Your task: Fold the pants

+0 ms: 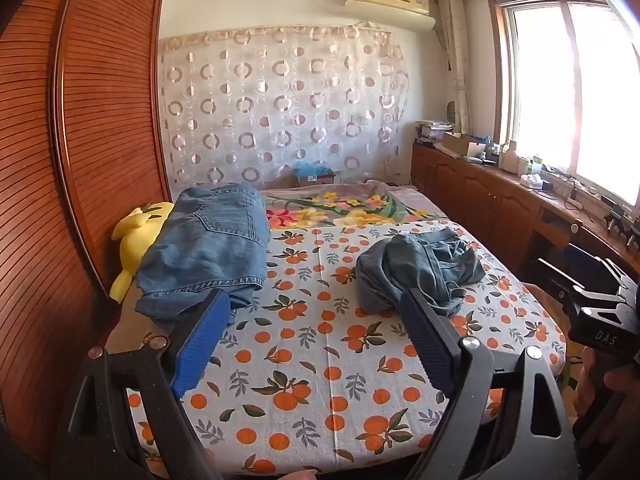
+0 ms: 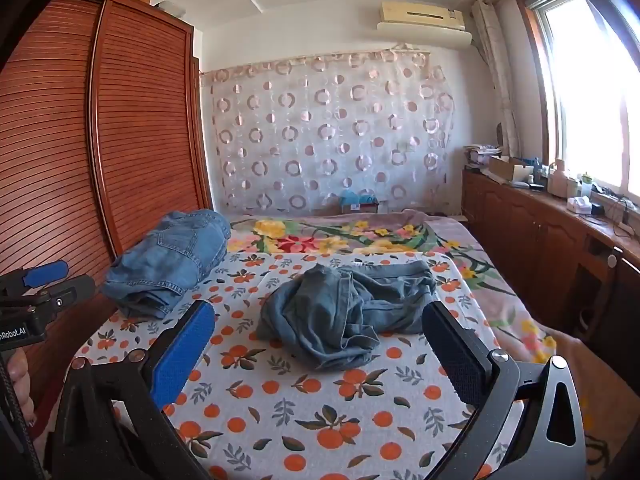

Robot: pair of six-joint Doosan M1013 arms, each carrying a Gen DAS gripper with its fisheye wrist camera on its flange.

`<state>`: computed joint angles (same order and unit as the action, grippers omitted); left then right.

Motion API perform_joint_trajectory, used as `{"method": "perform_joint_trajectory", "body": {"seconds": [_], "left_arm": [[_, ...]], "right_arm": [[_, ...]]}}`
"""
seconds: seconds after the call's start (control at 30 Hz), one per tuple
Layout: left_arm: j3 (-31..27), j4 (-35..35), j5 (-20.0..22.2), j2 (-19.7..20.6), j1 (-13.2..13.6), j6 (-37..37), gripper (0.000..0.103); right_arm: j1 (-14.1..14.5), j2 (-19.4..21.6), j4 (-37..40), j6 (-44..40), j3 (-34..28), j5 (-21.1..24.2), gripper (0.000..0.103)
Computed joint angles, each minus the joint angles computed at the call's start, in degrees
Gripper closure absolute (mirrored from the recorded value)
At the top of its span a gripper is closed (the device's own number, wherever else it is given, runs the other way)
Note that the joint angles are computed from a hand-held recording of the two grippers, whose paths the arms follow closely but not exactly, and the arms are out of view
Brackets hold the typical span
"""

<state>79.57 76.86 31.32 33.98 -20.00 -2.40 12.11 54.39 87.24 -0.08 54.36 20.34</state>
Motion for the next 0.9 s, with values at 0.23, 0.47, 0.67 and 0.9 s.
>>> {"method": "perform_joint_trajectory", "body": {"seconds": [0.23,0.47,0.67,0.9], "left_arm": [[0.02,0.07,-0.03,-0.03,0.0,-0.1,0.016],[0.0,-0.1,0.01,-0.03,-0.01,0.09,0.016],[-0.04,-0.23,0.04,0.0,-0.01,0.21,0.016],[-0.03,-0.18,0.05,-0.01,-0.01,0.21,0.016]], "right_arm": [[0.04,0.06,-0.09,-0.12,-0.12,-0.09,0.0],[-0.13,-0.09,-0.02,0.02,-0.07,0.4,0.0],[-0.07,-0.16,1.72,-1.82,0.39,0.17,0.0],[0.02,-0.23,2.37,-2.53,0.59,-0.01,0.0]]}}
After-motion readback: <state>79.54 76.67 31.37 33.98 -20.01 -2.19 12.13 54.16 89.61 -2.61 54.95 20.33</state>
